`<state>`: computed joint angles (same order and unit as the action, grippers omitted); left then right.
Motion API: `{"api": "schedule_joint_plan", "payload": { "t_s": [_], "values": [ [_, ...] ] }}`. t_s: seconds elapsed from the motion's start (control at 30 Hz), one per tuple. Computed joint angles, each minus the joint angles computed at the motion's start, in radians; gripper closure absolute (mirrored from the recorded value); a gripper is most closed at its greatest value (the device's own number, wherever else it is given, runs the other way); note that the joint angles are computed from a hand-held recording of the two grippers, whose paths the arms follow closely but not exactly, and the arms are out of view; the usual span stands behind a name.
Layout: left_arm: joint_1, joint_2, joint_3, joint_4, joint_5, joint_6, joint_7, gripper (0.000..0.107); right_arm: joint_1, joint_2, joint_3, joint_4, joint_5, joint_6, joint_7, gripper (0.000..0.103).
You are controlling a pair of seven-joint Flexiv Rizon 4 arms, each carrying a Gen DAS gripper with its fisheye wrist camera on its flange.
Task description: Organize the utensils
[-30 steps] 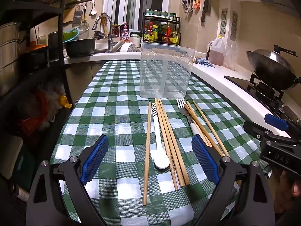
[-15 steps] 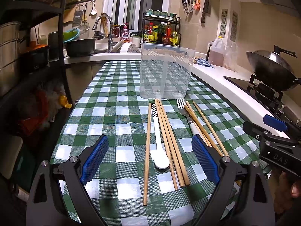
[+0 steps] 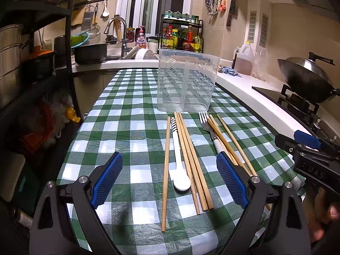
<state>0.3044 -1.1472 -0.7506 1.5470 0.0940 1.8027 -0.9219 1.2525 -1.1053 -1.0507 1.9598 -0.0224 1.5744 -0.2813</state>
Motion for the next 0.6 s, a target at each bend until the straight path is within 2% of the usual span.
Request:
{"api": "schedule_joint_plan", "payload": {
  "t_s": [0.1,0.2,0.27,0.33,0.47,0.6],
  "values": [
    [-0.006,0.005,0.010,-0.004,-0.008,-0.012,-0.002,0.026,-0.036,0.035,0.046,-0.010,-0.015,-0.007,-0.018,0.045],
    [-0.015,0.015,0.031,-0.009,-0.034,-0.041,-0.003,0.039,-0.096,0.090,0.121,-0.022,-0.042,-0.020,-0.040,0.059],
    [-0.040,0.032,0.075,-0.017,-0.069,-0.071,-0.008,0.050,-0.150,0.124,0.185,-0.033,-0.064,-0.014,-0.054,0.069],
    [-0.067,0.048,0.119,-0.023,-0.108,-0.098,-0.013,0.060,-0.192,0.140,0.234,-0.046,-0.089,-0.012,-0.063,0.073],
    [-0.085,0.062,0.153,-0.023,-0.170,-0.164,0.009,0.075,-0.321,0.208,0.397,-0.079,-0.152,-0.039,-0.095,0.074],
    [-0.119,0.078,0.197,-0.016,-0.210,-0.189,0.043,0.083,-0.382,0.218,0.464,-0.096,-0.196,-0.048,-0.081,0.074]
  ]
}}
